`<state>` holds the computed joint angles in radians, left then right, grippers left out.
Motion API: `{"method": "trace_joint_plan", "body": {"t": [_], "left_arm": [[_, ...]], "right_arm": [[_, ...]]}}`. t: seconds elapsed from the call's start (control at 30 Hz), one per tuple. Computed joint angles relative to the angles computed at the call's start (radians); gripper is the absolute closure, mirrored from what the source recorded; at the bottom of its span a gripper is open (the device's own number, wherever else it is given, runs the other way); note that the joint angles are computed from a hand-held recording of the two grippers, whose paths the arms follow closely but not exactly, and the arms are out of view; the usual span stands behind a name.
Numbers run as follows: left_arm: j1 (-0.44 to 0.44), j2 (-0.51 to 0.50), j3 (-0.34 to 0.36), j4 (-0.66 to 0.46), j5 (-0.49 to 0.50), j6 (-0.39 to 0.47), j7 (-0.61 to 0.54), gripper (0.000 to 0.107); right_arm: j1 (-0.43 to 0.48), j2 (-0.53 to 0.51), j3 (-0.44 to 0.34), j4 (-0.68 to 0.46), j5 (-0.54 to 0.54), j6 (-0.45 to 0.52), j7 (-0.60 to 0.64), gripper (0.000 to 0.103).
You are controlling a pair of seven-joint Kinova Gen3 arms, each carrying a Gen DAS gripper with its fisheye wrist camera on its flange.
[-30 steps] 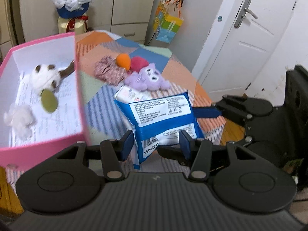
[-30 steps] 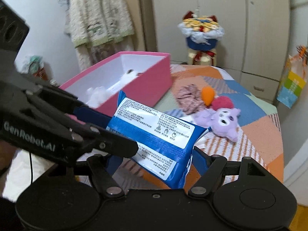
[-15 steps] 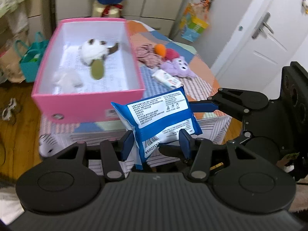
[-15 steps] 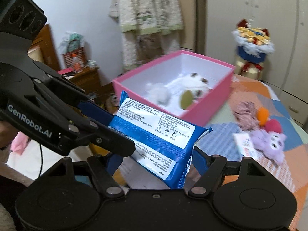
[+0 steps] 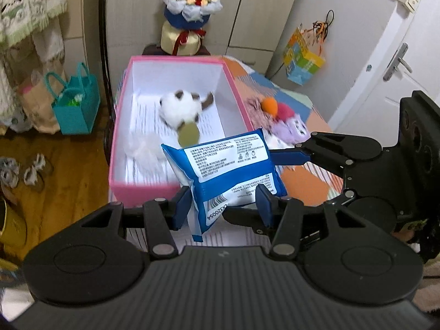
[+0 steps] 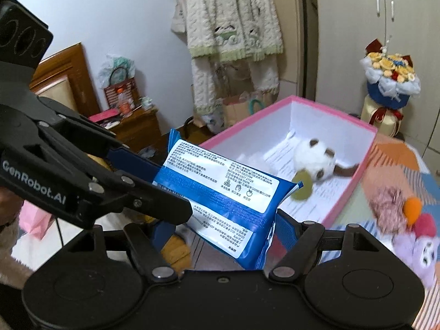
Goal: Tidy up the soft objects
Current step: 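Carry the blue wet-wipes pack with the left gripper over the pink box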
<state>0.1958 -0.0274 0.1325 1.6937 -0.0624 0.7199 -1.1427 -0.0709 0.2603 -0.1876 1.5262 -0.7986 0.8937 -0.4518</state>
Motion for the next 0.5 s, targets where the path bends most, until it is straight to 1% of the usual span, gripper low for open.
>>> {"method": "trace_joint_plan", "body": {"t": [0.1,0.2,0.27,0.3,0.37,0.43,0.5], "left_arm": [[-0.028,0.038,-0.03,-0.023,0.047,-0.037,-0.079,0.059],[-0.07,0.074,-0.057,-0.015,0.132,-0.117,-0.156,0.058],[-0.101,0.111,-0.066,-0.019,0.194,-0.159,-0.202,0.058],[-0.112,0.128,-0.069,-0.023,0.209,-0.174,-0.211,0.058],[-0.124,0.159,-0.072,-0.034,0.213,-0.206,-0.218,0.058],[-0.127,0.194,-0.079,-0.057,0.195,-0.226,-0.208,0.058],[-0.111,0.236,-0.099,-0.097,0.147,-0.226,-0.161,0.058]], "right_arm": [[-0.025,0.042,-0.002,-0.061,0.025,-0.031,-0.028,0.021],[-0.021,0.099,-0.022,-0.129,0.027,-0.044,-0.041,0.02],[-0.019,0.152,-0.034,-0.198,0.037,-0.028,-0.059,0.02],[-0.023,0.179,-0.036,-0.234,0.052,-0.016,-0.079,0.019],[-0.027,0.222,-0.049,-0.292,0.075,-0.01,-0.096,0.019],[-0.038,0.267,-0.055,-0.355,0.103,0.001,-0.131,0.02],[-0.048,0.316,-0.056,-0.431,0.131,0.031,-0.185,0.022]]}}
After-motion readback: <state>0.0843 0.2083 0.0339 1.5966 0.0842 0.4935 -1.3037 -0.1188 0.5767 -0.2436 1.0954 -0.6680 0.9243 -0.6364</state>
